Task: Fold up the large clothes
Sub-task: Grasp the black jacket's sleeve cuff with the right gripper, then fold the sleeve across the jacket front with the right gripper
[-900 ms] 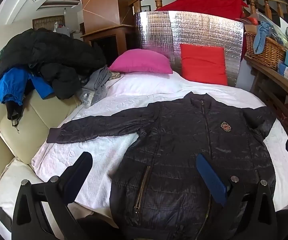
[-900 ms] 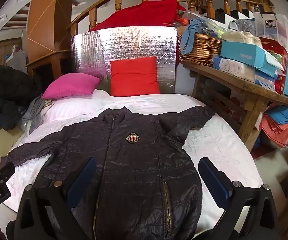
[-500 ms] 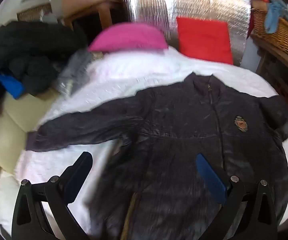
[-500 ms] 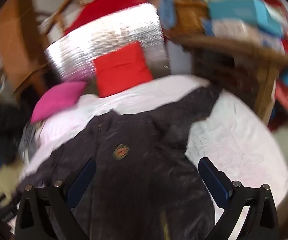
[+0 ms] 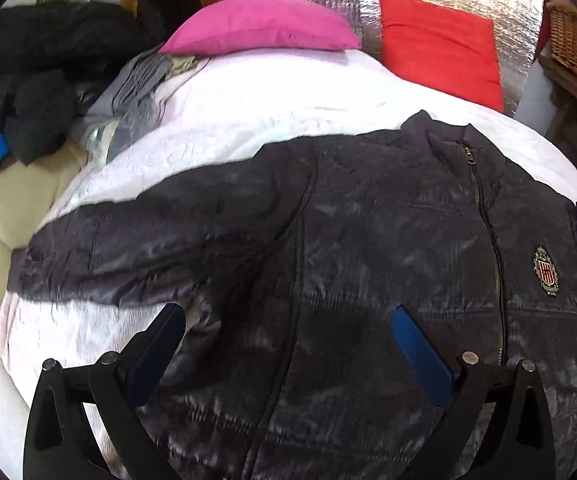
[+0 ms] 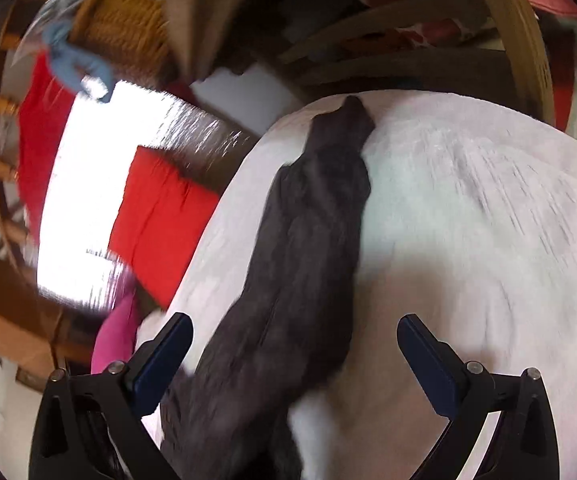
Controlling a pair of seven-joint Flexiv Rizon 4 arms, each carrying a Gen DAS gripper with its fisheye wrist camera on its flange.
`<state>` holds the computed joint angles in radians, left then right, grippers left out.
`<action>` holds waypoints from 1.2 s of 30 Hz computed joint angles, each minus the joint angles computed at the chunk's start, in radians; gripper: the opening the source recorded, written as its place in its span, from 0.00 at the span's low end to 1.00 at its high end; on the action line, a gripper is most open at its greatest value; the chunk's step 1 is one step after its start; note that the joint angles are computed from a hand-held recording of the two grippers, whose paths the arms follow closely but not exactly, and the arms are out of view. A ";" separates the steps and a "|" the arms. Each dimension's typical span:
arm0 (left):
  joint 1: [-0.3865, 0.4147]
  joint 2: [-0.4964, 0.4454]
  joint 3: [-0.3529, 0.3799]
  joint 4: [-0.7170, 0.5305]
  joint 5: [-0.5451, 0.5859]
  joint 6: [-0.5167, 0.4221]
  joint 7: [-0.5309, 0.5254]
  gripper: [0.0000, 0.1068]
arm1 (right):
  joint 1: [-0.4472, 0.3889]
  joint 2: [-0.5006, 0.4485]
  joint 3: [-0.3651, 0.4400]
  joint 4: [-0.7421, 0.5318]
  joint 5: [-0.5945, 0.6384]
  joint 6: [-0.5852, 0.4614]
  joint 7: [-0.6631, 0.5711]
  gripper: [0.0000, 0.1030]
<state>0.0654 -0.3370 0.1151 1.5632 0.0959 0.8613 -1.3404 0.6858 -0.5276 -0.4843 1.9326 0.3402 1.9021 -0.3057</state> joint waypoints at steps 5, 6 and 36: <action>-0.012 -0.046 -0.015 -0.057 -0.022 0.013 0.006 0.96 | -0.156 -0.083 0.099 -0.102 -0.029 0.029 0.005 1.00; -0.016 -0.049 -0.011 -0.068 -0.004 0.010 0.006 0.96 | -0.205 -0.108 0.148 -0.129 -0.040 0.059 0.007 0.99; 0.060 0.049 -0.032 0.231 -0.272 0.375 0.134 0.96 | 0.124 -0.050 0.180 -0.350 -0.130 0.033 -0.258 0.15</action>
